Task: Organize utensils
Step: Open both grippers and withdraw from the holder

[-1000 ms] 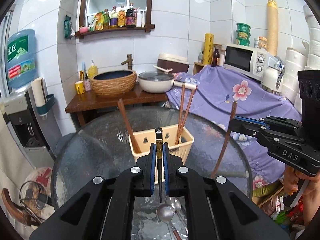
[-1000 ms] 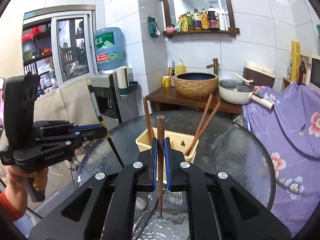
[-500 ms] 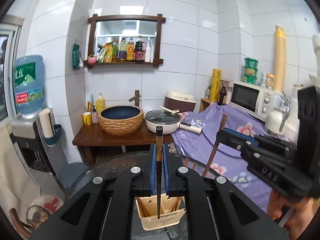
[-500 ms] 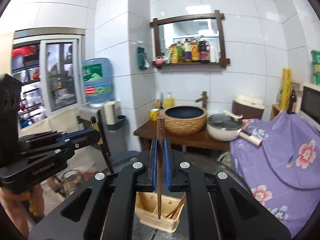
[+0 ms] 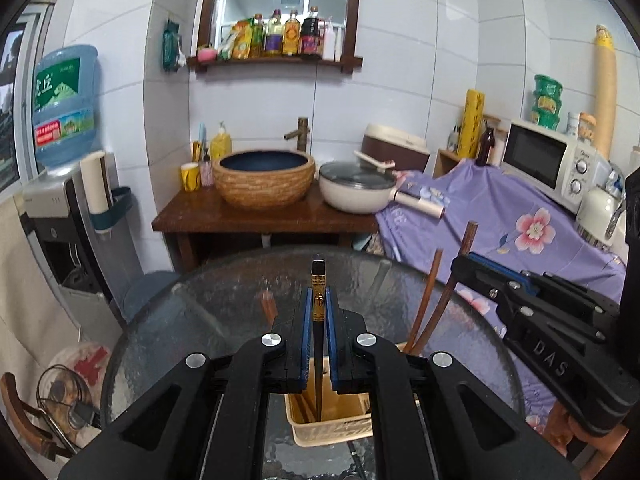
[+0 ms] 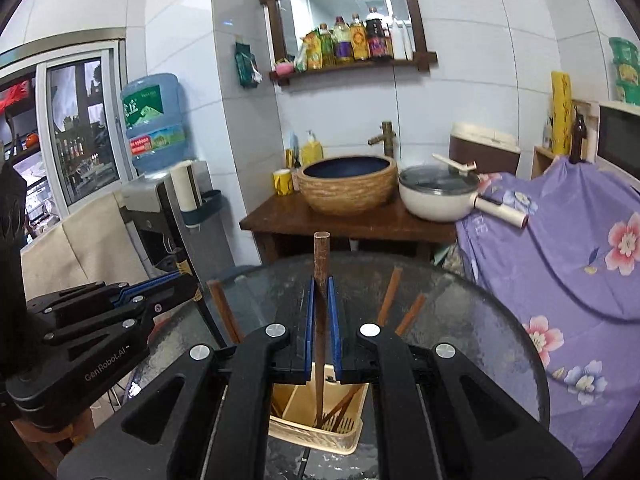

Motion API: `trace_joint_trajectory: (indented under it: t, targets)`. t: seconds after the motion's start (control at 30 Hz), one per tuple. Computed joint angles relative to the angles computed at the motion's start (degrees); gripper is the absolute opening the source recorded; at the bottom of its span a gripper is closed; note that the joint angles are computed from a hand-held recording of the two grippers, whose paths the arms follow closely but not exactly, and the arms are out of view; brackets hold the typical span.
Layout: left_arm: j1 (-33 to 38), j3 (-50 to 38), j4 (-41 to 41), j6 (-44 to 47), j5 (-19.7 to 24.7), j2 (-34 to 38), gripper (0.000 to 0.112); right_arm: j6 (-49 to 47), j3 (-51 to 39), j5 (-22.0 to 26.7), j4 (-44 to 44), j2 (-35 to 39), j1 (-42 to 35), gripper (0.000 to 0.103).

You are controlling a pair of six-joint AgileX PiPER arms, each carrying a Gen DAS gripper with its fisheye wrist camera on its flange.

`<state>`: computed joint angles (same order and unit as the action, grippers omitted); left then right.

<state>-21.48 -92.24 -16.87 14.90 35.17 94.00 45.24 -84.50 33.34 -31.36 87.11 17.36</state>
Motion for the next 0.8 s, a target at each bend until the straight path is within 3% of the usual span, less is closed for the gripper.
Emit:
trace_joint_trajectory:
  t: [0.23, 0.63, 0.7, 0.77, 0.8]
  targets:
    - [1.1, 3.0, -1.3, 1.3, -1.1, 2.5, 0.007, 0.2, 3.2, -2.5, 2.5, 1.8, -2.0, 0.008]
    - [0.4, 7.0, -0.1, 2.5, -4.3, 1.3, 0.007, 2.6, 5.1, -3.7, -1.5, 0.9, -1.3, 0.008]
    - [0.4, 9.3, -0.2, 3.5, -6.1, -0.6, 0.012, 4.4, 5.9, -3.4, -4.2, -0.2, -0.6, 0.008]
    - [0.9, 11.9, -2.8, 6.4, -7.5, -2.8, 0.033, 6.4, 7.3, -3.7, -6.9, -1.8, 0.1, 0.011]
    - [1.5, 14.7, -5.8, 9.3, -8.9, -5.0, 0.04, 7.9, 8.3, -3.8, -8.9, -2.9, 0.7, 0.022]
